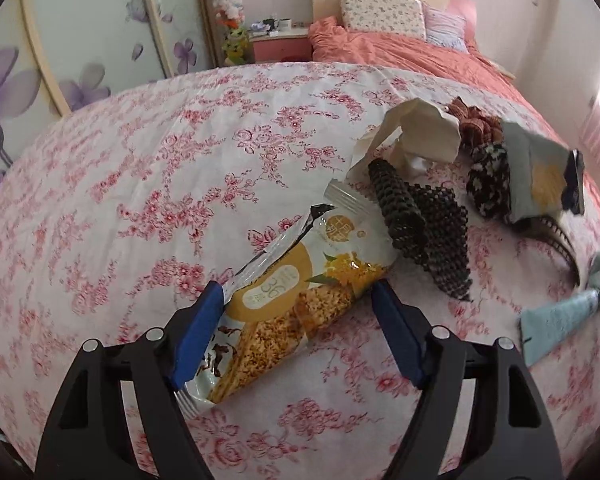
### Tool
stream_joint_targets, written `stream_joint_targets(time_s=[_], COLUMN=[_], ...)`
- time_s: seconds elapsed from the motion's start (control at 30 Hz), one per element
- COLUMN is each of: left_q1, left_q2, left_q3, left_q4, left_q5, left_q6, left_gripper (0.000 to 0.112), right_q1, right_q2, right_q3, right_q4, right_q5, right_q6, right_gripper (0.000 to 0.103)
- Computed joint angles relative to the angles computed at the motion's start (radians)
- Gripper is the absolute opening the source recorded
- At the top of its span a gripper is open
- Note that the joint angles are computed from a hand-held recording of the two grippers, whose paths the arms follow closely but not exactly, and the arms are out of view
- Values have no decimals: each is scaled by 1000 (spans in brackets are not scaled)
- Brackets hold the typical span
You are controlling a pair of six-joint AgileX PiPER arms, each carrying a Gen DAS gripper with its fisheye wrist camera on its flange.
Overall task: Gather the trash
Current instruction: 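Grasp the snack wrapper with the left tool while the right tool grasps the grey sock, then carry the wrapper and sock over the orange basket and release both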
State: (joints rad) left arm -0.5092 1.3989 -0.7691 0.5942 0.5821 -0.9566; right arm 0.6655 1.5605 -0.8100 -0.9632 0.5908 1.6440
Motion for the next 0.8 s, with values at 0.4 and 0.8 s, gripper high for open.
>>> stream_joint_targets(time_s=[0.4, 0.8], left_q1=[15, 3], left_q2=[-104, -49], left_q3=[55, 59], left_q4=[-29, 59], left_q5=[-1, -27], left_q6=[102, 13], left_gripper=[76, 62], right_q1=[-46, -68], right_q2=[-13, -26], right_q3=[26, 48], right_q4=[-9, -23], right_q5=[-72, -113], right_q6=[14, 31], right_gripper=[13, 13])
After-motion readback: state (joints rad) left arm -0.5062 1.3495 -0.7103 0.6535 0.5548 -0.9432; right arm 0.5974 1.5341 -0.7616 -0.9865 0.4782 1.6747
